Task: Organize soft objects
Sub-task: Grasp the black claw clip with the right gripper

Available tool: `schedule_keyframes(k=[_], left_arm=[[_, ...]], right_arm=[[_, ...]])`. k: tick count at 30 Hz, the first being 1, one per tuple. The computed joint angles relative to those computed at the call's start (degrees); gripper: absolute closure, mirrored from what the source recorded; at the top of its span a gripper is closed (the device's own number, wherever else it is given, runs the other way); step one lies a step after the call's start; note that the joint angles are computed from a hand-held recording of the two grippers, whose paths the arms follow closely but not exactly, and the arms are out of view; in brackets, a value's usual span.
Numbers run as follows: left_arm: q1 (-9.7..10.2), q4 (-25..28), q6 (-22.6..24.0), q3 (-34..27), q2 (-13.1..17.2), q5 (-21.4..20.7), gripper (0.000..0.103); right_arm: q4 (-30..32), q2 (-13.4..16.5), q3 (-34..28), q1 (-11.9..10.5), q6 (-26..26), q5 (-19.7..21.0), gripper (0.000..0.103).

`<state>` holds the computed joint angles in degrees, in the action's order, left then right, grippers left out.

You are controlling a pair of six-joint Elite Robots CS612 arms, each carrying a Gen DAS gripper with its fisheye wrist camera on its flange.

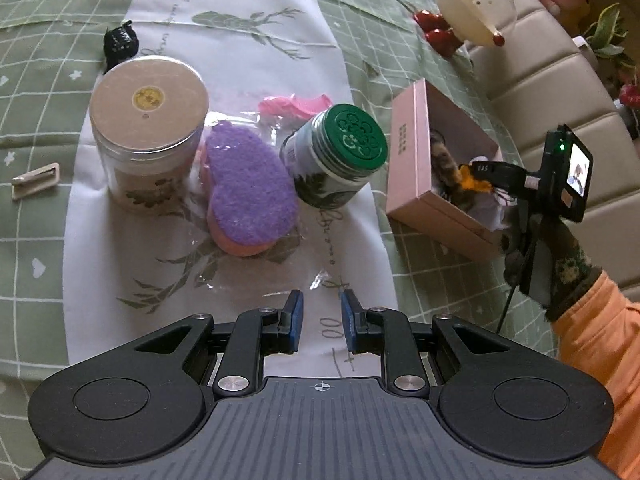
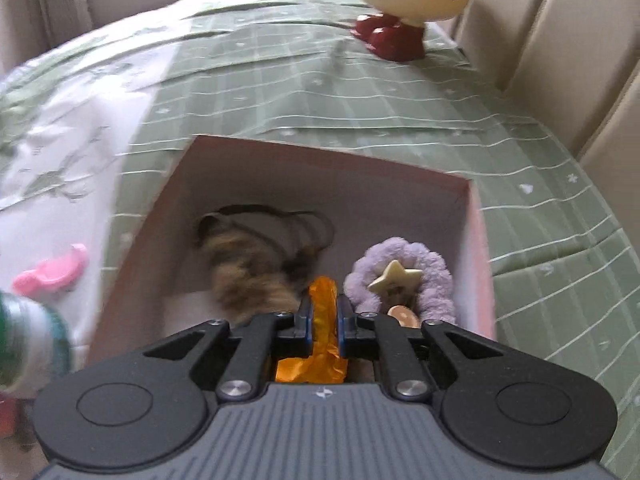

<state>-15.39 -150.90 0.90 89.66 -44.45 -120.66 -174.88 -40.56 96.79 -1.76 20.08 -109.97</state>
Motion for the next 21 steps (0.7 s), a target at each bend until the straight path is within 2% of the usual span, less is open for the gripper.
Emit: schedule_keyframes(k=[3, 6, 7, 8, 9, 10, 11, 13, 15, 17, 19, 21], left_arm=[[-0.05, 0.5, 0.1, -0.1, 0.0, 0.4, 0.080], [0.02, 1.3, 0.8, -0.2, 0.1, 1.4, 0.080], [0.05, 1.6, 1.1, -0.2, 0.1, 2.3, 0.080], [0.07, 1.5, 1.6, 0.0, 0.0, 3.8, 0.080], [0.10, 1.1, 2.0, 0.1, -0.1, 5.3, 0.080], [0.16, 0.0, 2.4, 0.4, -0.2, 7.0, 0.080], [0.30, -1.4, 2.7, 0.8, -0.3, 8.6, 0.080], [0.78, -4.1, 2.3, 1.3, -0.3, 11.7, 0.080], [1.31, -6.7, 1.4, 1.6, -0.1, 14.8, 0.080], [1.85, -8.8, 0.7, 1.6, 0.3, 17.9, 0.080], [2.44, -10.1, -1.3, 1.4, 0.7, 20.7, 0.080], [3.10, -11.1, -3.7, 1.4, 1.0, 21.4, 0.080]], right_arm=[[-0.3, 0.2, -0.1, -0.6, -1.4, 1.1, 0.093], [-1.5, -0.6, 0.9, -1.2, -1.2, 5.6, 0.092], [-2.5, -1.1, 1.6, -1.3, -0.8, 7.2, 0.086], [-3.8, -1.5, 2.2, -1.2, -1.1, 8.2, 0.071], [-5.5, -1.8, 2.8, -0.6, -1.9, 7.5, 0.063], [-7.0, -1.9, 3.2, 0.1, -3.0, 5.9, 0.050], [-8.7, -2.0, 3.5, 1.0, -4.5, 4.2, 0.045], [-12.2, -2.2, 4.1, 2.9, -7.6, 0.3, 0.045], [-15.7, -2.4, 4.6, 4.7, -9.1, -2.5, 0.040], [-17.9, -3.2, 5.4, 5.8, -9.1, -1.2, 0.026], [-18.9, -3.8, 6.1, 7.1, -10.6, 1.5, 0.025], [-18.5, -4.3, 5.9, 8.3, -13.8, 5.3, 0.025]])
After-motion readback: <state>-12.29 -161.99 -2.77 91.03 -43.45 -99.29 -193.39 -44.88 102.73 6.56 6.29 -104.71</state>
